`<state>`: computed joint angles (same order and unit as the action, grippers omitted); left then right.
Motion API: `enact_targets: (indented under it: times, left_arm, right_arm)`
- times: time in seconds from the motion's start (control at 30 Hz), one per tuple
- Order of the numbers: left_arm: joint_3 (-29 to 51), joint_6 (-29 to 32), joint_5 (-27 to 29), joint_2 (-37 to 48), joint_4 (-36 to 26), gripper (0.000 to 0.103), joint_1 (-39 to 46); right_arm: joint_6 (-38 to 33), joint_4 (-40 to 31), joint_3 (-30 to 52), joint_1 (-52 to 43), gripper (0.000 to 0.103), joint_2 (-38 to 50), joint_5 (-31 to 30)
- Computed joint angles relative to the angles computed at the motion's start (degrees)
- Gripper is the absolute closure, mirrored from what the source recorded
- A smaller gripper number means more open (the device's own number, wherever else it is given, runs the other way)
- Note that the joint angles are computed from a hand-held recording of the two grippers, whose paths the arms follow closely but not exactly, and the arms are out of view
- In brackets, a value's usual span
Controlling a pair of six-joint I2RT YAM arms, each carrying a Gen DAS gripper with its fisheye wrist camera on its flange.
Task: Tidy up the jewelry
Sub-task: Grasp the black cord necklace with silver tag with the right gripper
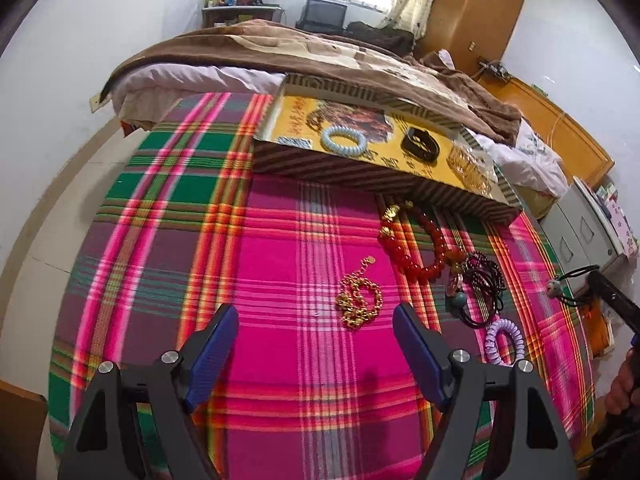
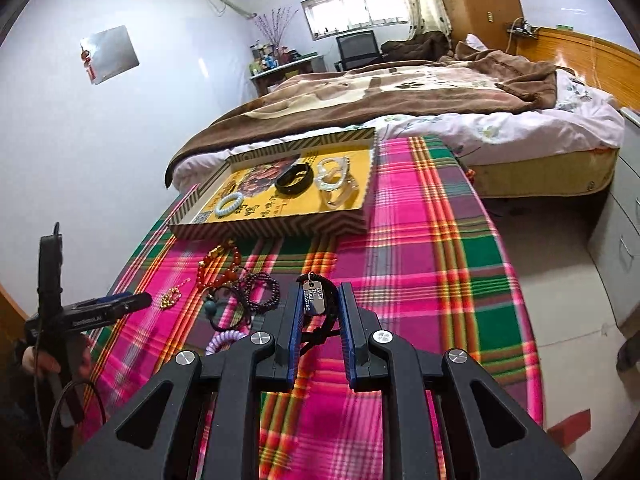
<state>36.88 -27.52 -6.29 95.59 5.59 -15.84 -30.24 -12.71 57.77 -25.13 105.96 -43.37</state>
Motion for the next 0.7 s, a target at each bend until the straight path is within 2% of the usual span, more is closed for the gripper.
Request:
enact_targets:
  times: [0.17, 0.4, 0.47, 0.6, 0.7]
  left_arm:
    - [3.59, 1.43, 0.05, 4.88, -0.38, 0.024, -1.52]
    - [7.69, 3.42, -5.68, 8.51, -2.88, 0.024, -4.16]
    - [8.57, 4.28, -8.80, 9.59, -3.59, 0.029, -5.45]
    - [7.82, 5.13, -9.40, 9.06, -2.24, 0.050, -5.58]
    - [7.46, 5.57, -9.51, 8.78, -1.72, 0.060, -5.43]
  right_arm:
    - [0.21, 0.19, -0.01, -0.18, 0.085, 0.46, -0.01]
    - [-0.53, 0.21, -0.07, 0.09, 0.085, 1.16, -0.03]
    - [-0.42, 0.48, -0.07, 0.27, 0.085, 1.28, 0.10]
    - [-0.41, 0.45, 0.09, 0.42, 0.085, 1.56, 0.14]
    - [-0.55, 0.32, 0.19, 0.51, 0.085, 1.86, 0.17]
